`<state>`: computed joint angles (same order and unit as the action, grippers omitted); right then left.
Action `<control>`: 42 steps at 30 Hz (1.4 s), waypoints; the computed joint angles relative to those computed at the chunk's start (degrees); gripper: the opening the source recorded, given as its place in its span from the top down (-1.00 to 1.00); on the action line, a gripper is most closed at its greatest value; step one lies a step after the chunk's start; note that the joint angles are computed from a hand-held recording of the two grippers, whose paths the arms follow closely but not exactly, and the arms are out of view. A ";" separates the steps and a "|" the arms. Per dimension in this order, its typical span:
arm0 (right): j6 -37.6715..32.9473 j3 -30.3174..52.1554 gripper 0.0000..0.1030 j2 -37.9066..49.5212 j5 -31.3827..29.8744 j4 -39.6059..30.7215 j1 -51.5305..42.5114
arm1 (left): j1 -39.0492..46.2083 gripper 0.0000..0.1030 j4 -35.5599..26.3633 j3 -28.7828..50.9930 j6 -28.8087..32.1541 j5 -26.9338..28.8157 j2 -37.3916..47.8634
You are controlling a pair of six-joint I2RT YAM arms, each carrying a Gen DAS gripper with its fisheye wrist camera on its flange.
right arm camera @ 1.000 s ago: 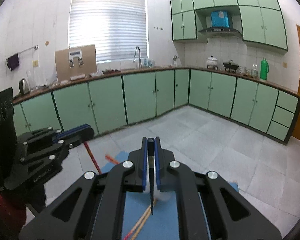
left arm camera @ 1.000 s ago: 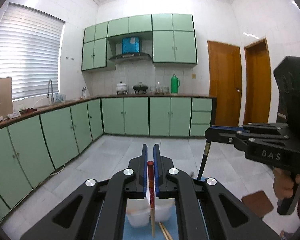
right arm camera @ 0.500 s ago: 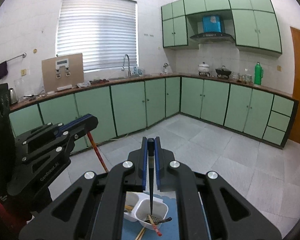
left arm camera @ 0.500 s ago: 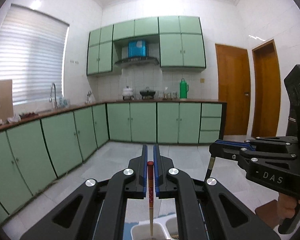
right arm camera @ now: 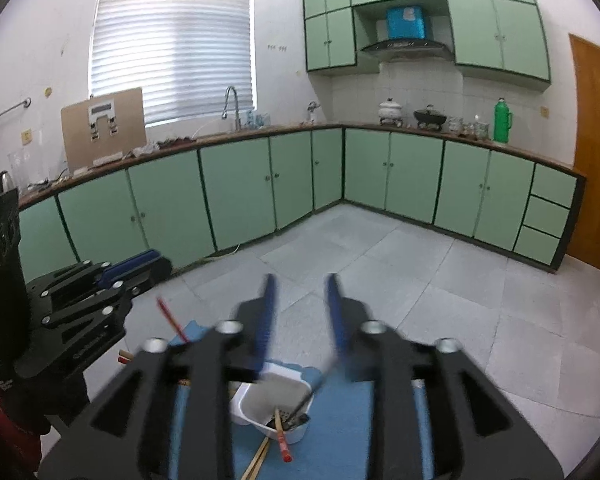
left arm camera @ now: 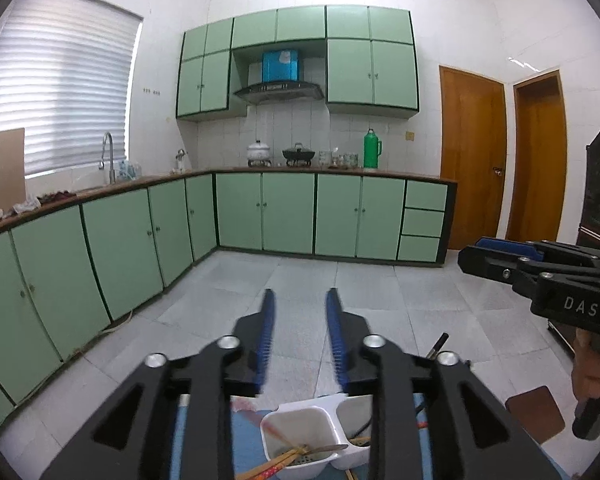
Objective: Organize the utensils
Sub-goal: 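Open both tools to release the chopsticks and withdraw, then grasp a plain wooden chopstick with the right tool while left tool grasps a red-patterned one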
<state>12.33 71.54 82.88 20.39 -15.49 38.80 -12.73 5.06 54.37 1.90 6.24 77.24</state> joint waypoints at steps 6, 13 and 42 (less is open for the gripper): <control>-0.65 -7.68 -0.36 -9.16 6.63 2.10 3.33 | -1.85 -0.01 -1.69 -6.93 0.27 -2.10 -10.47; 2.86 -22.17 -0.78 -21.16 17.47 3.48 13.23 | -3.18 -0.26 -4.73 -20.96 -1.83 -3.22 -24.96; 51.59 -38.16 -0.89 3.28 21.21 1.36 38.60 | -6.74 -0.38 0.14 -54.08 -9.23 -10.38 -26.75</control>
<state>63.92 33.39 86.16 41.60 -14.13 77.40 -19.47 5.20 0.30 -7.32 -4.14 50.49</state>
